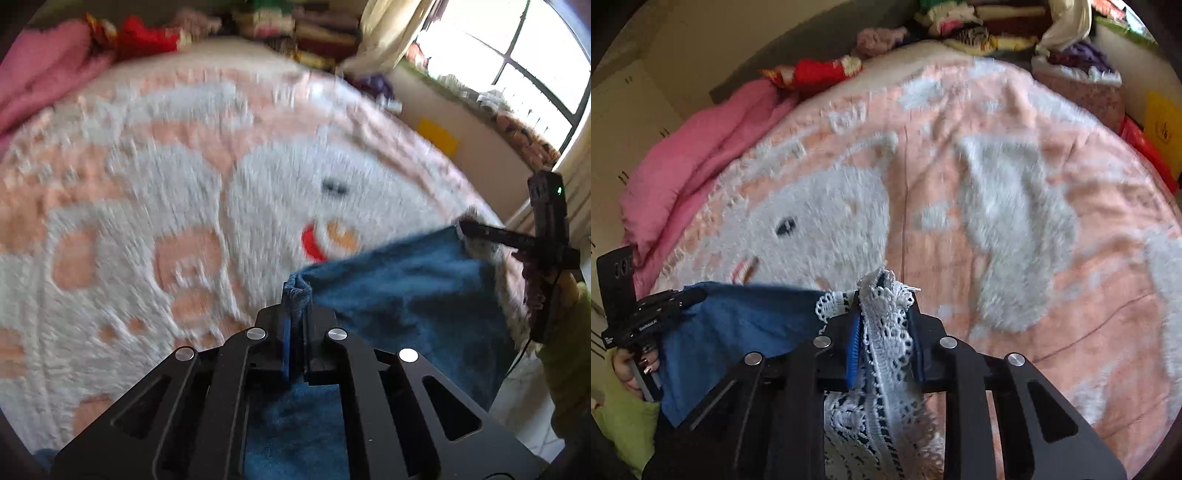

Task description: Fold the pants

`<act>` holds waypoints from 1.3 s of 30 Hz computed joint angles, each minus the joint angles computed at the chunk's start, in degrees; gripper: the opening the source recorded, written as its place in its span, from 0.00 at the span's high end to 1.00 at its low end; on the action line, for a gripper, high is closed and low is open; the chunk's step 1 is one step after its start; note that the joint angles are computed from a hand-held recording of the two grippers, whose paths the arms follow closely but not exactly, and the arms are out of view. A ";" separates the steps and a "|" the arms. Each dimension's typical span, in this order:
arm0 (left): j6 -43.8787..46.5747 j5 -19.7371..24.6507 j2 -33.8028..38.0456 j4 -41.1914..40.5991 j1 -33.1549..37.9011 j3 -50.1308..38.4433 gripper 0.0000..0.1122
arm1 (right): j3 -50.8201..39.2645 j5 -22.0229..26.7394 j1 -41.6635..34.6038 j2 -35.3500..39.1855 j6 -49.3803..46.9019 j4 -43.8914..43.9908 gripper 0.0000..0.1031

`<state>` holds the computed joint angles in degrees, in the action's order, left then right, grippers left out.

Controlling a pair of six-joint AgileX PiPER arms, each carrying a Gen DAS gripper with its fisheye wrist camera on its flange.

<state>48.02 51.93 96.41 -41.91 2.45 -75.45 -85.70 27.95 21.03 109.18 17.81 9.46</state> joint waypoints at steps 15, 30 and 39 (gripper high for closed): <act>-5.25 -2.72 4.77 2.78 -1.33 -3.04 0.90 | -6.48 4.89 1.17 3.92 14.21 -18.94 0.52; -10.76 -6.37 -10.07 13.36 -4.15 11.45 0.60 | -8.58 14.89 14.91 3.86 19.67 -30.38 0.44; -3.68 -6.50 -8.91 5.62 0.40 13.17 0.58 | 0.44 8.93 12.28 1.16 25.32 -32.26 0.59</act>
<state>44.34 45.43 87.50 -36.29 2.85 -62.28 -85.26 36.88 33.31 110.35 43.12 -22.80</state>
